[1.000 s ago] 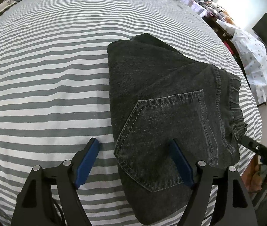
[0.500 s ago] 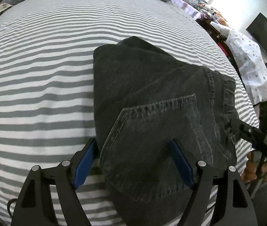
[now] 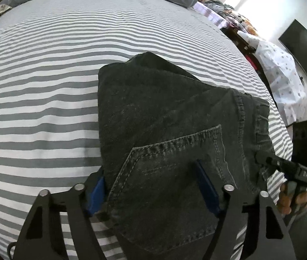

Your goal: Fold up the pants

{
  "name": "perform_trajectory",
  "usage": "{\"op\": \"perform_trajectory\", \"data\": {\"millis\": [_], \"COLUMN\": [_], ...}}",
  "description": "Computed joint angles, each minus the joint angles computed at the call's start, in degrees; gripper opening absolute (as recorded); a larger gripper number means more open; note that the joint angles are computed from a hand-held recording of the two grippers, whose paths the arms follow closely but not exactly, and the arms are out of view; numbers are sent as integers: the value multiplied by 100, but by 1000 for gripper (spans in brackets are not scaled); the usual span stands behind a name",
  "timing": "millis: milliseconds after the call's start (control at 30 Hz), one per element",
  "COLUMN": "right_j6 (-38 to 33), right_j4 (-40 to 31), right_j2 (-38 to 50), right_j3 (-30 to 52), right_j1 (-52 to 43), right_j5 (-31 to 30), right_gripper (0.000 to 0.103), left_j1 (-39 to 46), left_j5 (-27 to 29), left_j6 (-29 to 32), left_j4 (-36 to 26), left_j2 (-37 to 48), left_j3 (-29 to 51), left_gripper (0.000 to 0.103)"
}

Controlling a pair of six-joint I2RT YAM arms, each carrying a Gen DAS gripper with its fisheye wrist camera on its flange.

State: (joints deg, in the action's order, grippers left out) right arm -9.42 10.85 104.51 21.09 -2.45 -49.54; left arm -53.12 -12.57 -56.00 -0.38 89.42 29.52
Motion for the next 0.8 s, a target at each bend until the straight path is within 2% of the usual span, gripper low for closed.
{"op": "perform_trajectory", "data": {"millis": [133, 233, 333, 400, 433, 500, 667, 800], "right_j6": [579, 895, 1041, 1072, 1127, 1322, 1912, 2258], "right_j4": [443, 492, 503, 445, 461, 463, 160, -222], "right_j2": [78, -8, -203, -350, -511, -931, -1878, -2466], "right_j3": [-21, -5, -127, -187, -277, -437, -614, -644], "right_j1": [218, 380, 447, 475, 526, 795, 1414, 1682], "right_j5": [196, 389, 653, 730, 834, 1181, 1981, 2263], "right_gripper": [62, 63, 51, 40, 38, 31, 26, 25], "left_j1": [76, 104, 80, 49, 13, -112, -447, -436], "left_j5": [30, -4, -33, -82, -193, -433, -900, -795], "left_j6": [-37, 19, -47, -175, -311, -541, -633, -591], "left_j4": [34, 91, -21, -179, -342, -633, -1314, -1486], "left_j2": [85, 213, 259, 207, 188, 177, 373, 184], "left_j3": [25, 106, 210, 249, 310, 454, 956, 1041], "left_gripper": [71, 75, 75, 68, 59, 50, 24, 16]}}
